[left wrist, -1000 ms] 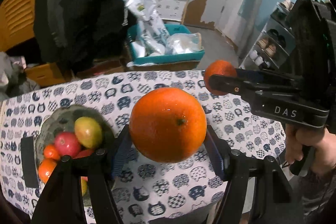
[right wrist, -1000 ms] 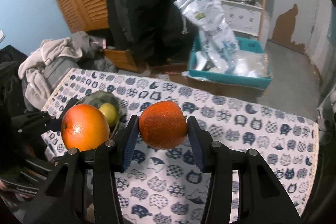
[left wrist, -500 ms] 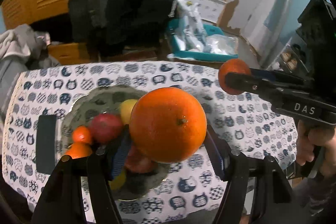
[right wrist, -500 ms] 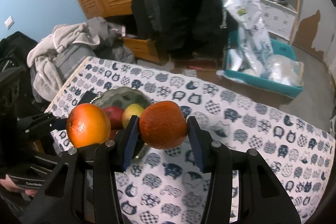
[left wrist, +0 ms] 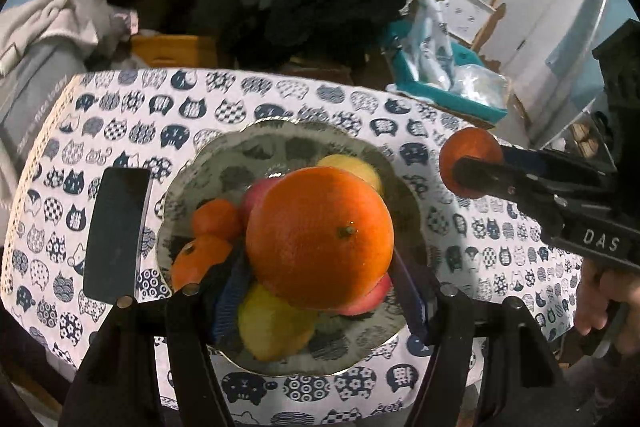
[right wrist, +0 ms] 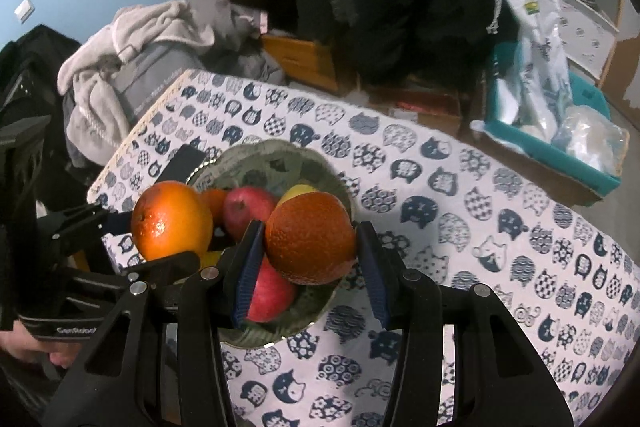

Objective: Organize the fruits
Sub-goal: 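Open both grippers to drop the mandarins into the bowl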

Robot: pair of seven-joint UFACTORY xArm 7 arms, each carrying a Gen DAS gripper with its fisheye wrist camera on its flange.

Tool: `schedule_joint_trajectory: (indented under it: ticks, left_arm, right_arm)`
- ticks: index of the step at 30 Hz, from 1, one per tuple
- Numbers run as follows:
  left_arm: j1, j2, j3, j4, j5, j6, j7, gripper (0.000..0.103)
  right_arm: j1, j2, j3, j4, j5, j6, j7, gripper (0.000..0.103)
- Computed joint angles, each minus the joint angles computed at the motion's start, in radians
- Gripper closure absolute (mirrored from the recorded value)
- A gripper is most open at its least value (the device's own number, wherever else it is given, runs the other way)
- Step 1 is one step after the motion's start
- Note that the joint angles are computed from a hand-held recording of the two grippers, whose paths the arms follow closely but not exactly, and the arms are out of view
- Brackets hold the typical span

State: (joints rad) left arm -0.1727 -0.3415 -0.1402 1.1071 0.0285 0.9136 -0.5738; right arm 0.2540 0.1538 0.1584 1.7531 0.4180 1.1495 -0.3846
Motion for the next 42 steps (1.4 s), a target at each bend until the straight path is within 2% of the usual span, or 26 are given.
schedule_joint_trajectory:
  ticks: [19, 24, 37, 42]
  left_arm:
    - [0.007, 0.031, 0.031, -0.037, -0.077, 0.018, 0.008, 0.034]
    - [0.014, 0.021, 0.020, -0.037, -0.041, 0.013, -0.011, 0.034]
    - [0.008, -0.001, 0.017, -0.019, -0.053, 0.029, -0.021, 0.034]
    - [0.009, -0.010, 0.003, 0.005, -0.023, 0.047, -0.042, 0.028]
  right_arm:
    - [0.029, 0.027, 0.013, -0.050, -0.041, 0.044, 0.010, 0.056]
    - [0.033, 0.038, 0.014, -0.049, -0.041, 0.050, 0.022, 0.055]
    - [0.003, 0.023, 0.004, -0.039, 0.011, 0.037, 0.045, 0.052]
    - [-0.006, -0.005, -0.003, -0.043, 0.012, 0.013, 0.047, 0.050]
